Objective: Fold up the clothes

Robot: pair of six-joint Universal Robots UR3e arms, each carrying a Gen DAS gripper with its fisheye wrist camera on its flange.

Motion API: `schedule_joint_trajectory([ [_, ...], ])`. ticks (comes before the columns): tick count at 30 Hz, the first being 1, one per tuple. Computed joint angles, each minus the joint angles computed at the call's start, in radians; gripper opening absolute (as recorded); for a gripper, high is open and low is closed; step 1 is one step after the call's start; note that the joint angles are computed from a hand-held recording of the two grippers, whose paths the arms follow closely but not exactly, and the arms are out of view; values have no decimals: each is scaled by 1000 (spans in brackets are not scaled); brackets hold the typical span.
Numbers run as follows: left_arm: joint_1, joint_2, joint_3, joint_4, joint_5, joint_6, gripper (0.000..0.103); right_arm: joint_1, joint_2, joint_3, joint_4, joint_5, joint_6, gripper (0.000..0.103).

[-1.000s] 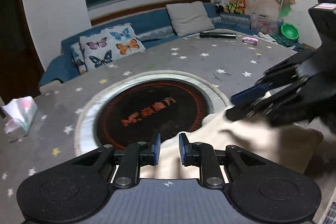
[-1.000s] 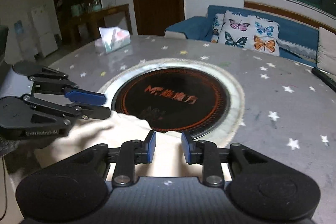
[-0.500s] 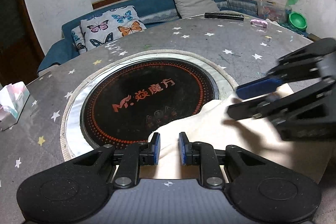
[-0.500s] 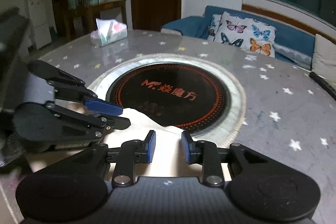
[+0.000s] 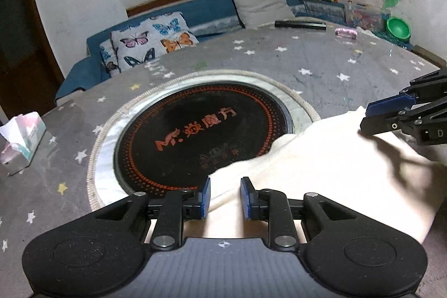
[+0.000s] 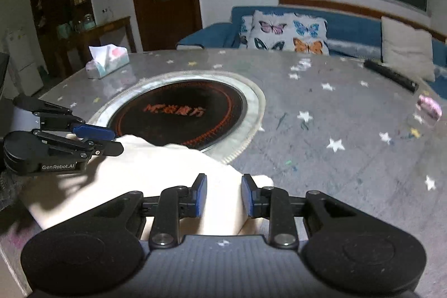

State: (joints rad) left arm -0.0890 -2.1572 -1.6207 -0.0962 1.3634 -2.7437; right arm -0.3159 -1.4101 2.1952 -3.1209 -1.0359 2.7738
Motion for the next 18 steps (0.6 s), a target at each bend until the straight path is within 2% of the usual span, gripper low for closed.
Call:
schedule_joint_trajectory([
  [3,24,64,-98,60,-23,-7,29,4,-1,5,27,-17,-34,27],
  [5,42,126,-194,111,-29,-7,35,1,3,14,12,-16,-27,27],
  [7,59,185,-285,159,-29,-3,46,-7,-28,37,0,-3,-19,27],
  [9,81,245,-382,209,-34,6,47,-15,-76,69,-6,22,-36,27],
  [12,105,315,-508,276,-23,-1,59,-15,-159,115,30,56,-89,27],
  [16,123,365,-614,329,1,-41,62,-10,-246,172,78,95,-156,28],
  [18,130,377,-645,341,12,-63,64,-7,-282,199,100,113,-186,33],
])
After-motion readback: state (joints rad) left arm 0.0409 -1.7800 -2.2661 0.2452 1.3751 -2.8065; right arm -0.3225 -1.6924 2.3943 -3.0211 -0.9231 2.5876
